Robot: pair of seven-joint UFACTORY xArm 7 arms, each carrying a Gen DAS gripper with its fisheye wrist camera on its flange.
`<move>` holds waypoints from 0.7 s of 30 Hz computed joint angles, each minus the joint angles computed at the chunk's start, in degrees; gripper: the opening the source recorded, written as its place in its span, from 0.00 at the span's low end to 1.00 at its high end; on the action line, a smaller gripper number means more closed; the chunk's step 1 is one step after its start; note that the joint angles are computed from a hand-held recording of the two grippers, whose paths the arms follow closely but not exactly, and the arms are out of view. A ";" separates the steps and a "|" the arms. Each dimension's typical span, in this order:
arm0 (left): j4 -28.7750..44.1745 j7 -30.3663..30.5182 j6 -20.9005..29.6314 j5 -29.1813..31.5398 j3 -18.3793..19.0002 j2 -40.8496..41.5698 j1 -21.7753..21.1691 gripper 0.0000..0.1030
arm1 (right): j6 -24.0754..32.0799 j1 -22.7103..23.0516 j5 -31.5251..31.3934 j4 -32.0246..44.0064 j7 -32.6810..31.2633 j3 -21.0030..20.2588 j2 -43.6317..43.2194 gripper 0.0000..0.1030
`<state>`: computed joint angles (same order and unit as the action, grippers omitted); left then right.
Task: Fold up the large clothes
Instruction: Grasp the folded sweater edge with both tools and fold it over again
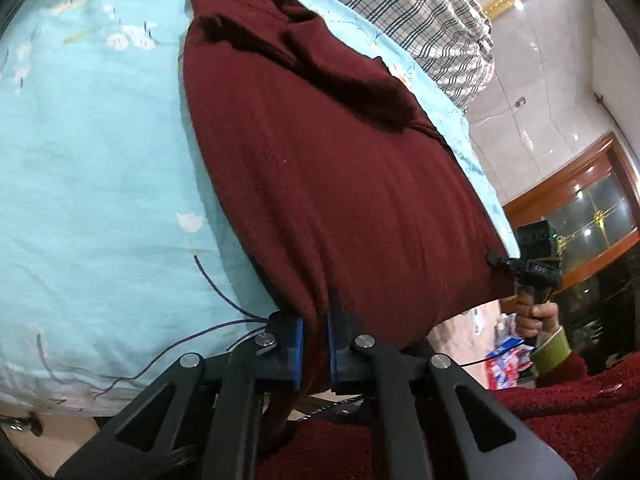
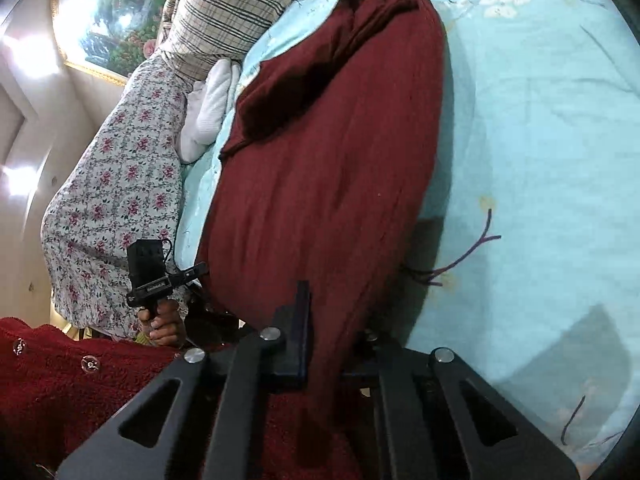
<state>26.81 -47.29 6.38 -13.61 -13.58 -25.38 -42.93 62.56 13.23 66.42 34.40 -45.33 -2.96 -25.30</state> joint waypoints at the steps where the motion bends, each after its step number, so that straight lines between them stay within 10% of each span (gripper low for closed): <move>1: 0.00 -0.44 -0.15 0.40 -0.58 -0.36 0.75 0.06 | 0.59 -0.07 0.46 -0.14 -0.63 -0.56 -0.34 0.05; 10: 0.26 -4.98 -3.43 4.60 -3.24 -7.36 7.53 0.05 | 4.65 0.07 11.73 3.68 -5.83 -2.16 0.02 0.05; 21: 13.65 -6.50 -5.88 14.05 -6.43 1.23 26.11 0.05 | 0.29 -1.21 19.38 22.88 -6.14 2.08 15.43 0.05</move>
